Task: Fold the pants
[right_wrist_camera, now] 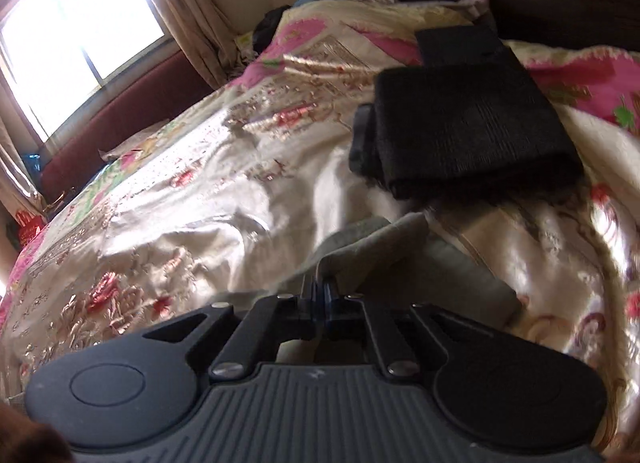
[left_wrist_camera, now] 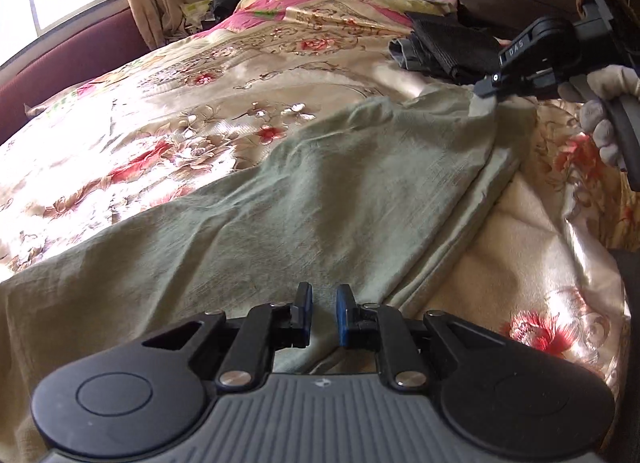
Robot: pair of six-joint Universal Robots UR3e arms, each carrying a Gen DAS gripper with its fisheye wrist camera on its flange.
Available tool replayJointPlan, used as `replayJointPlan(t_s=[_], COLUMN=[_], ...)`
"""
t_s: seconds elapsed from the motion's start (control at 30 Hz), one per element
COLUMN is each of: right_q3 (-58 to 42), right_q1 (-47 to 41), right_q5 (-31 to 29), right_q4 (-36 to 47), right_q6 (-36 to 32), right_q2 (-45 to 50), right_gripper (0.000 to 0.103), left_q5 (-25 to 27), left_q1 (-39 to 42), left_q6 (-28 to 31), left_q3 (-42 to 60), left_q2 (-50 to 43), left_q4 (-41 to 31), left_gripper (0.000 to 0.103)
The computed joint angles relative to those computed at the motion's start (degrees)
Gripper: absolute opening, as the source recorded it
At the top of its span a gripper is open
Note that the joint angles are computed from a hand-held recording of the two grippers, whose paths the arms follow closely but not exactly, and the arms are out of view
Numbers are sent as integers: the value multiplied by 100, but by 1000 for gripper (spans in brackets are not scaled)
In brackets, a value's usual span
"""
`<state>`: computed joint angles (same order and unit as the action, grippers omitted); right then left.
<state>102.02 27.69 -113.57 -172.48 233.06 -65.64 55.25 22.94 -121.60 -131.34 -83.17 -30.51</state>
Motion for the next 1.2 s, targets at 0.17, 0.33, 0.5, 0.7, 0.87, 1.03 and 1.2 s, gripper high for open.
replayJointPlan(t_s=[0.17,0.33,0.5,0.7,0.87,1.03,1.2], right_q3=[1040,1205,1597,2205,2606,2664,2596], right_q1=[-300,-665,-593,-497,-814,-1012,-939], right_q5=[568,934,614,450,1040,1190,791], right_q4=[-1490,-2145,-2670,-3420,-3086,-3405,-3078], right_q6=[751,1045,777,259,922,984,1026], right_q2=[149,352,24,-294,-189,-121,-331], right_gripper=[10,12,2,6,9,18,3], left_q5=[224,473,432,364,490,564,505], left_q1=[-192,-543,-671,-767,-813,-833,-811], left_q6=[38,-265,-243,-194,-18,-61,-29], left_q3=[21,125,132,117,-30,-43,-21], left_q2=[178,-1,85,212,350,316,261], left_q4=[-134,106,86,-111,-199,-95,-157], left_gripper=[30,30,30,30,30,31,31])
